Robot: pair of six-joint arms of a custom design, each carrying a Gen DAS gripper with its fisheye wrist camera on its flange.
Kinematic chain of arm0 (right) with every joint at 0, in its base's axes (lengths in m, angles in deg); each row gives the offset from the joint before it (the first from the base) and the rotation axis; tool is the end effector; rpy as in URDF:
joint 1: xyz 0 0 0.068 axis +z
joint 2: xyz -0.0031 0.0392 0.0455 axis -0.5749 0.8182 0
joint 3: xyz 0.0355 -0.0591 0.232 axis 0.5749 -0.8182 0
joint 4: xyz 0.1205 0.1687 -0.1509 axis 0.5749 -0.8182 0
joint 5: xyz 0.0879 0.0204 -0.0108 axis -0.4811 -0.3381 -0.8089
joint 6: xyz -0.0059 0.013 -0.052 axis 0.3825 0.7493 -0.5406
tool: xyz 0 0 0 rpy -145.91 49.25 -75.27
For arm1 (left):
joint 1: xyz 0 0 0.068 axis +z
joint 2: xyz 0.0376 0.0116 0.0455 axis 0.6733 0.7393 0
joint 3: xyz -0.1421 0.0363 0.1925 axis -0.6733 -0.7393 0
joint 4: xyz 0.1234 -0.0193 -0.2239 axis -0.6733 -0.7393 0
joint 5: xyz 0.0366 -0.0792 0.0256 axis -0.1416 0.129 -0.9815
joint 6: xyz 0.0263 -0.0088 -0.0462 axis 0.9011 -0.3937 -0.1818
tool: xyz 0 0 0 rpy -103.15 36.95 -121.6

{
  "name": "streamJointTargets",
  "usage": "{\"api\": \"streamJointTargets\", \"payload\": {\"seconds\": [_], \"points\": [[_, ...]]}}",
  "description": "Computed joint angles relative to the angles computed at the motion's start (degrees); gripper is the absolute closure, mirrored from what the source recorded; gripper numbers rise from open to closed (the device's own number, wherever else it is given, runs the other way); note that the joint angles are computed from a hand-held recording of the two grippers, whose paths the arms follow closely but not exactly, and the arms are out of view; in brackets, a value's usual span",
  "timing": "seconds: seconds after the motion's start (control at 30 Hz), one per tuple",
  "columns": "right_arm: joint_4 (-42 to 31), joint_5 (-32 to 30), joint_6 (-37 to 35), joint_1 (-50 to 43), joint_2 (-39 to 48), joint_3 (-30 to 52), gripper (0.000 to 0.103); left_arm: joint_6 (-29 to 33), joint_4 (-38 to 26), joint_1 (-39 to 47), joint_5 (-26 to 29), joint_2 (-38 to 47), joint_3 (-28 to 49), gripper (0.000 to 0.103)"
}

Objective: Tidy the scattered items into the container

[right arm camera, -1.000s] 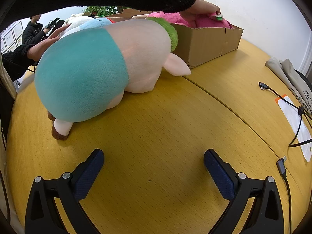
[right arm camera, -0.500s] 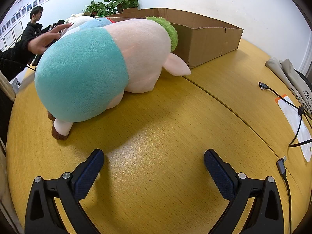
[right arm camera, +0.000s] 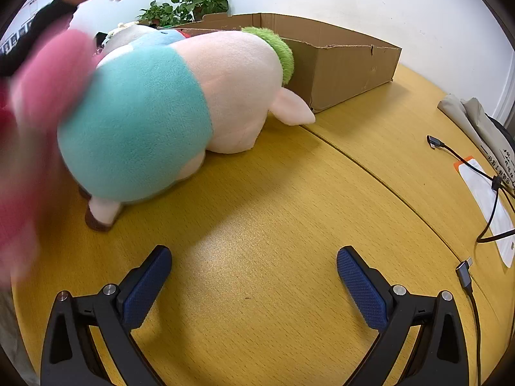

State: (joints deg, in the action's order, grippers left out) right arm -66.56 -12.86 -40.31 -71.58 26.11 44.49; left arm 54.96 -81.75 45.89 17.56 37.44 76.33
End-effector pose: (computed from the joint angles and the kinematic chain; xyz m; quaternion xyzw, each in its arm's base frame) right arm 0.3029 -0.1979 0.1402 -0.3821 0.8697 0.1164 0.2900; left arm 0.3198 0.0204 0.1477 -0.0391 0.9500 0.0142 0.3095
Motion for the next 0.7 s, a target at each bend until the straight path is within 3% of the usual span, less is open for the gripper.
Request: {"api": "streamJointTargets", "payload": {"seconds": [0.3,0.7], "points": [[0.0,0.0,0.0,0.0,0.0,0.0,0.0,-0.5,0.0,-0.1,-0.3,0.4,0.4,0.0],[0.0,0.0,0.0,0.0,0.0,0.0,0.0,-6.2,-0.4,-2.3,-4.6,1.1,1.2,0.0]]}}
